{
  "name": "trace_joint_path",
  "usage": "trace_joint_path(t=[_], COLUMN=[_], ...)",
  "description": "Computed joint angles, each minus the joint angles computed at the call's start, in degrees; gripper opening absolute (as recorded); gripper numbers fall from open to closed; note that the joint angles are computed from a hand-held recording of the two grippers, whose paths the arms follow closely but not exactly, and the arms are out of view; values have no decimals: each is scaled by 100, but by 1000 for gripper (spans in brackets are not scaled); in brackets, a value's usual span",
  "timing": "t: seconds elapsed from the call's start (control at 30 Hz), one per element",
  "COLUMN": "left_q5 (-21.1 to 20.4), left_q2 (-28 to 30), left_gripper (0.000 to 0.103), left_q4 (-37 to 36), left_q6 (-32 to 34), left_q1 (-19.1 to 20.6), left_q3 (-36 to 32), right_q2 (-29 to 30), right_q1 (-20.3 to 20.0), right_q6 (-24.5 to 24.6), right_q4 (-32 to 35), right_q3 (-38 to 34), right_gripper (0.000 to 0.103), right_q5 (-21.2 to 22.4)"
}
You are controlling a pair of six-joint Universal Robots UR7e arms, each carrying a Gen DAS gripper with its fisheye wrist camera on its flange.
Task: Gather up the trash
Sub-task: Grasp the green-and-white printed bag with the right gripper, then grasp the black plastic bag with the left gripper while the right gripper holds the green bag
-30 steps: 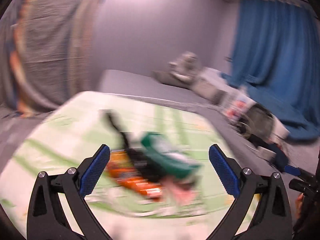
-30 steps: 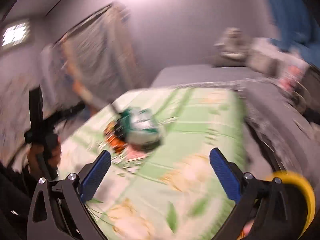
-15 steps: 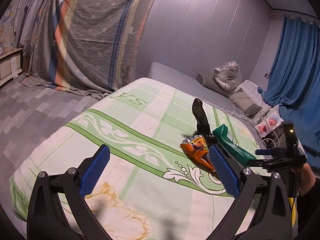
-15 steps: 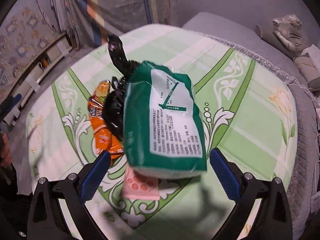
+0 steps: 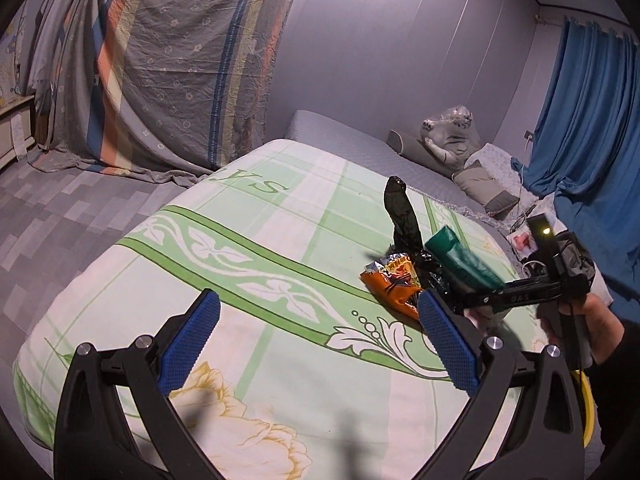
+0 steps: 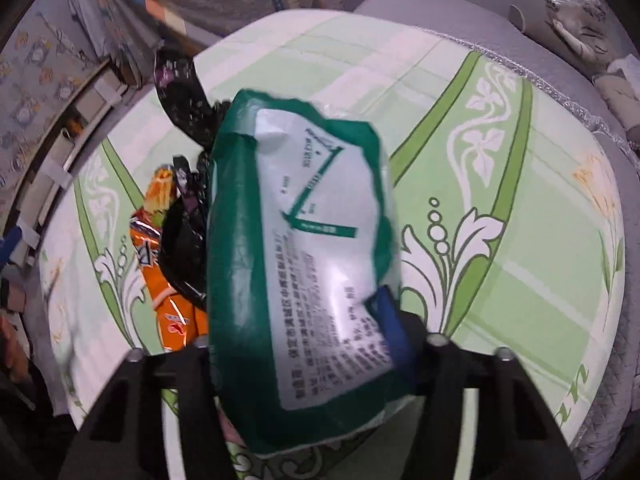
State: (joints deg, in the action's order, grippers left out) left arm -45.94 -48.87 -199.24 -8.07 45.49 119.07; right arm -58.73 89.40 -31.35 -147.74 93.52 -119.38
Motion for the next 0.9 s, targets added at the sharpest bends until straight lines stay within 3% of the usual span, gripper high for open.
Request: trace_joint_path(t=[0.13,0.43,0.67,0.9], left_q5=[-19,-163,-769,-785], left_q2=[60,377,1038,1823], left_gripper=[95,95,95,95], left_q4=[213,823,1755,2979], left_q6=[22,369,556,293], left_q1=[-17,15,235,509], left_q3=[-90,-746,-2094,-3504], right_q2=[-323,-1643,-2642,-3569], right_q1=[-141,-542,-744,-855], right_q6=[212,297,277,149], right_q4=[-125,-730,-1126,-1425], right_q3=[212,1392,2387,3206], right_gripper=[27,25,25,26], right_q5=[493,2107,3270,3772])
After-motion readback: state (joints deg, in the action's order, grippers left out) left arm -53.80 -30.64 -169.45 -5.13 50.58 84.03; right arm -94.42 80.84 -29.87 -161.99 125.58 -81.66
